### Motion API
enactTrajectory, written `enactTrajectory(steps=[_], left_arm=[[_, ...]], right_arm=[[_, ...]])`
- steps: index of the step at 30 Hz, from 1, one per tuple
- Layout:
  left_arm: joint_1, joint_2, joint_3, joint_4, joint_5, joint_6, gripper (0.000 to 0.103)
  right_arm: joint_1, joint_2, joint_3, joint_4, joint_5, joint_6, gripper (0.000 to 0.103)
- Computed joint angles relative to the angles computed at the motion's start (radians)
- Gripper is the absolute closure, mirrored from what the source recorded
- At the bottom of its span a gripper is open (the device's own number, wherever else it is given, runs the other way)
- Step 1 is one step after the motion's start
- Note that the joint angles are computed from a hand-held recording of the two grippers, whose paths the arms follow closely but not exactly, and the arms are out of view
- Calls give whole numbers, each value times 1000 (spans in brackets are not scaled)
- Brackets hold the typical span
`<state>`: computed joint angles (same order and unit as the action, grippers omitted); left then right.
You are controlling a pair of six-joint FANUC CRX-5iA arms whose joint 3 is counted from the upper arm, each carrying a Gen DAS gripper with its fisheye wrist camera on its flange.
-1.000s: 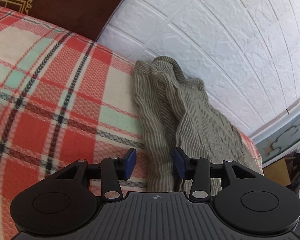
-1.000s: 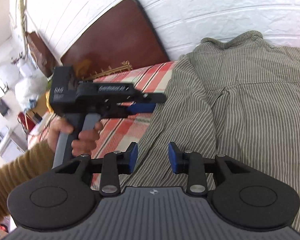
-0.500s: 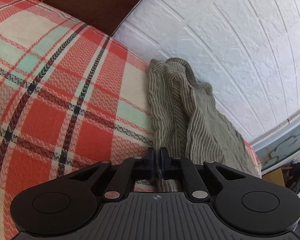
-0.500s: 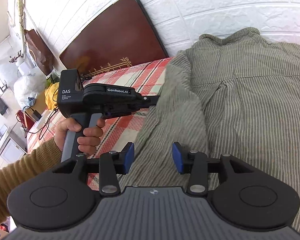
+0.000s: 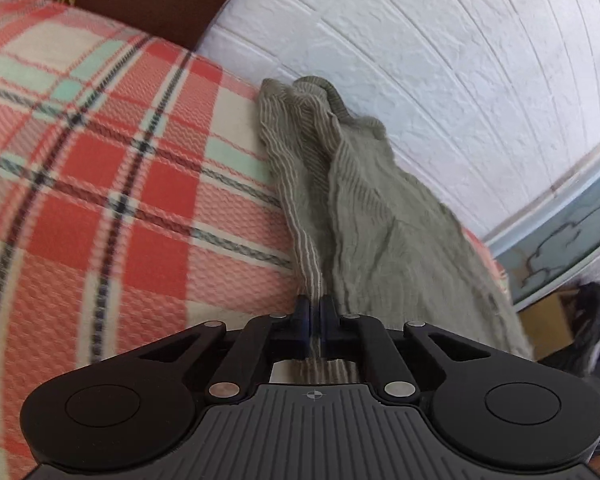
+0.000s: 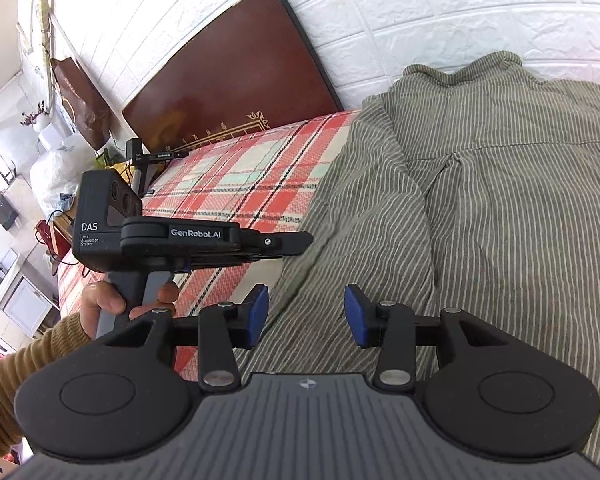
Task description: Fold clothes
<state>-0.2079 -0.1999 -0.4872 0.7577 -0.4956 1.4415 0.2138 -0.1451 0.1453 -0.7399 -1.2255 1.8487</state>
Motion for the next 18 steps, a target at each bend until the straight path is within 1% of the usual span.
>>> enactTrajectory(steps=[4,5,6,7,8,9,10,11,12,13,14,16,17,18], left_arm=[[33,-14,-7,-29,-14,50,103],[36,-21,-13,-27,-13,51,99],[39,-29,-15,-34,-13,59,79],[41,-38,-4,-76,-11,90,79],[38,-48,-2,-88,2,97,79],[29,-57,-9,-48,17,57,79],[18,-53,-11,9,23,-5,79],[5,-38,5,35,19,-54,79],[-8,-22,23,60,14,-102,79],[-20,-3,43,78,5,-145,79],[-31,26,73,73,-9,-170,79],[-49,87,139,49,-44,-204,78],[-57,120,181,-12,-64,-168,77],[-62,149,225,-99,-86,-95,77]], right_arm=[[-7,-13,-7,13,8,0,56],[-7,-13,-7,18,12,-4,56],[-7,-15,-10,22,18,-5,56],[-6,-16,-13,27,25,-3,57],[-4,-18,-16,33,32,1,58],[0,-20,-20,40,38,8,60],[8,-21,-24,51,45,12,69],[21,-19,-25,68,50,12,73],[36,-15,-26,84,58,12,75],[51,-13,-30,94,73,13,75],[67,-10,-34,107,89,16,75],[106,-6,-46,140,122,21,75],[122,-1,-48,153,124,23,75],[133,9,-44,159,103,24,75]])
